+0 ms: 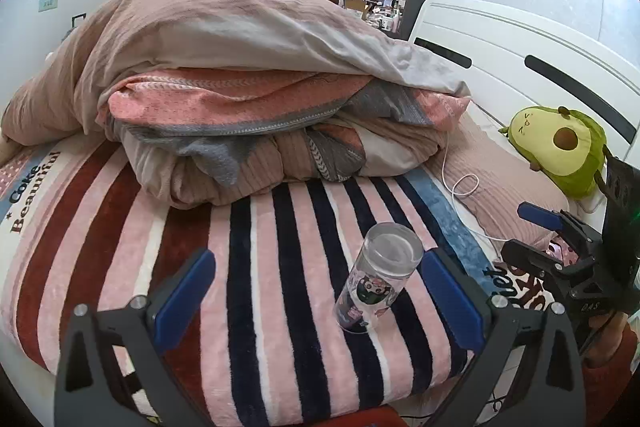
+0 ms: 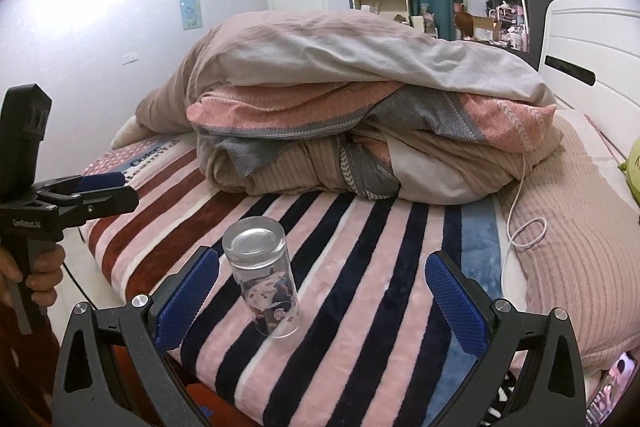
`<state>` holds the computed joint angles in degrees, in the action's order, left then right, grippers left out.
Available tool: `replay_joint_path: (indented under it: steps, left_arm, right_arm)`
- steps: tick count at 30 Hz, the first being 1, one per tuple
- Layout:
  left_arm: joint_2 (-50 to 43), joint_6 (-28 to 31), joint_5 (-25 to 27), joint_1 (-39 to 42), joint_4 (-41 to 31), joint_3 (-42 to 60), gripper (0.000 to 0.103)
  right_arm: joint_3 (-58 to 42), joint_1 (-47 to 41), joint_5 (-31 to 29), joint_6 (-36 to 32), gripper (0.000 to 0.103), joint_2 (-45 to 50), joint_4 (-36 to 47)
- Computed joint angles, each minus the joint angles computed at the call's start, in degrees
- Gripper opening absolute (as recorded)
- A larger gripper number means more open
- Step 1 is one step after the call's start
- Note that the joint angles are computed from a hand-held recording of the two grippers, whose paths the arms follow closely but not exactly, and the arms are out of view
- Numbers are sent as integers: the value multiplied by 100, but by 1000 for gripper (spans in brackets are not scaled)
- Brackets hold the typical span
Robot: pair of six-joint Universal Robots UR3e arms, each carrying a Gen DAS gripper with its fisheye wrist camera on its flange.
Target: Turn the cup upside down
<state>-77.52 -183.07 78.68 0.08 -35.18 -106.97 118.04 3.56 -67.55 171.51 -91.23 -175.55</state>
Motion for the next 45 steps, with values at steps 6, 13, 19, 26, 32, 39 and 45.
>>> replay_joint_path:
  steps: [6, 13, 19, 26, 32, 39, 45]
  left_arm:
    - [-12, 2, -1, -22, -6, 12, 102]
    - [-17, -10, 14, -40, -3, 15, 102]
    - [-19, -26, 44, -59, -16, 26, 102]
    - [35, -36, 84, -55, 5, -51, 103]
    - [60, -14, 77, -33, 14, -84, 103]
    - [75, -36, 137, -50, 7, -96, 103]
    - [68, -33, 151, -54, 11, -91, 103]
  right_arm:
    - [-15, -14, 6, -3, 103, 4, 19]
    - [-3, -1, -27, 8, 103, 7, -3]
    - [-11, 36, -81, 28, 103, 3, 12]
    - [-10, 41, -83, 34, 103, 9, 0]
    - [-56, 73, -88, 62, 103, 12, 46]
    - [-74, 96, -114, 80, 103, 21, 39]
    - [-96, 126, -145, 99, 103, 32, 44]
